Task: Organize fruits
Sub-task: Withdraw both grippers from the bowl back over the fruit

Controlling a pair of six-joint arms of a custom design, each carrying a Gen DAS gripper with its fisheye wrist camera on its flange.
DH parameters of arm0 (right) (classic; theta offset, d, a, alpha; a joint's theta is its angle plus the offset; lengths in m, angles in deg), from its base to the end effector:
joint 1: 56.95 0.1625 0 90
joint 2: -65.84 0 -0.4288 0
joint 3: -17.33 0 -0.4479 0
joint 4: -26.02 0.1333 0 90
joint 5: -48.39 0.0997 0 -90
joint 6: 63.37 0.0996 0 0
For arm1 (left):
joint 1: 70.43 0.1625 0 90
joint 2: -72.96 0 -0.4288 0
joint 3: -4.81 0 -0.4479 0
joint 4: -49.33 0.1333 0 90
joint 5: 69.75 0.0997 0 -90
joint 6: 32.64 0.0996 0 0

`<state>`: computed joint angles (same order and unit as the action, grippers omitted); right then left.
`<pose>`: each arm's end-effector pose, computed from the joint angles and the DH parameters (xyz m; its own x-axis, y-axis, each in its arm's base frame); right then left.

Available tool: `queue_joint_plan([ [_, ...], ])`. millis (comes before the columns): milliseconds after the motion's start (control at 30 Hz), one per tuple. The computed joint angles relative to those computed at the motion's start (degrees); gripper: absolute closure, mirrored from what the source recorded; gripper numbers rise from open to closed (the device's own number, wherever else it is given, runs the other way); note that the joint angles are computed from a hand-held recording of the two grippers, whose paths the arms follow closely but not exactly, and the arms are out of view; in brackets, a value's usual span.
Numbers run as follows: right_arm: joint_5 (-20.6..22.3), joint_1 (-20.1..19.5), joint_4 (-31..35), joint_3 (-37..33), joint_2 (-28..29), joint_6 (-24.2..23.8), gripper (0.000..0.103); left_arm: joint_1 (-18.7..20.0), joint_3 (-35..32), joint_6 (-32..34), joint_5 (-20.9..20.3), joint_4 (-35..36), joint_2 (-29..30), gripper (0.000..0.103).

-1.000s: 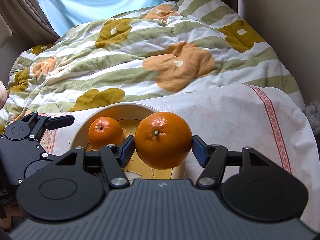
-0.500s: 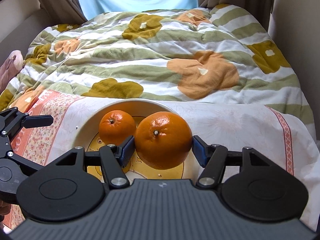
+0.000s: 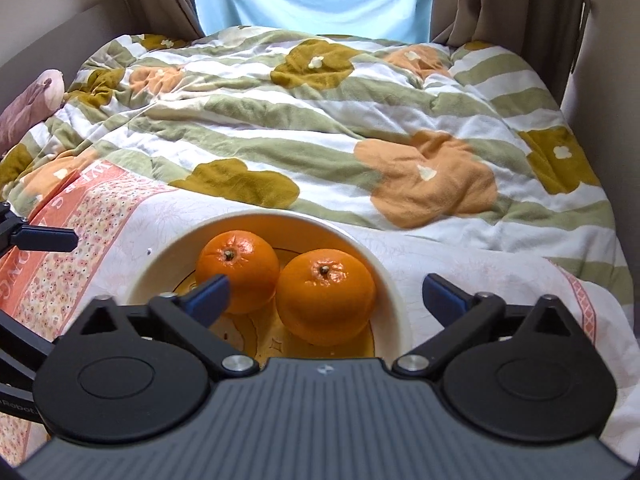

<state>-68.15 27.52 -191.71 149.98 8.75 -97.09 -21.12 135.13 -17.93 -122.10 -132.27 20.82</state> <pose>0.0425 -0.4825 0.1128 -0.7452 0.0250 0.6664 -0.4263 0.7506 -0.5048 -0.1593 -0.4831 0.0091 -0.5090 0.5826 -0.6336 0.7893 0.6096 -0.0736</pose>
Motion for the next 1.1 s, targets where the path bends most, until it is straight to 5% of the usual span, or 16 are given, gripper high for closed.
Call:
queue_joint_plan([
  [533, -0.9, 3.2, -0.7, 6.6, -8.4, 3.0, 0.000, -4.8, 4.3, -6.2, 4.1, -2.5, -4.6, 0.004],
  [733, -3.7, 6.1, 1.3, 10.6, -14.6, 6.6, 0.000, -9.7, 8.8, -11.7, 7.4, -4.2, -9.0, 0.004],
  [1100, 0.6, 8.5, 4.5, 21.4, -27.5, 6.4, 0.000, -21.0, 19.0, -29.4, 16.3, 1.3, -19.4, 0.000],
])
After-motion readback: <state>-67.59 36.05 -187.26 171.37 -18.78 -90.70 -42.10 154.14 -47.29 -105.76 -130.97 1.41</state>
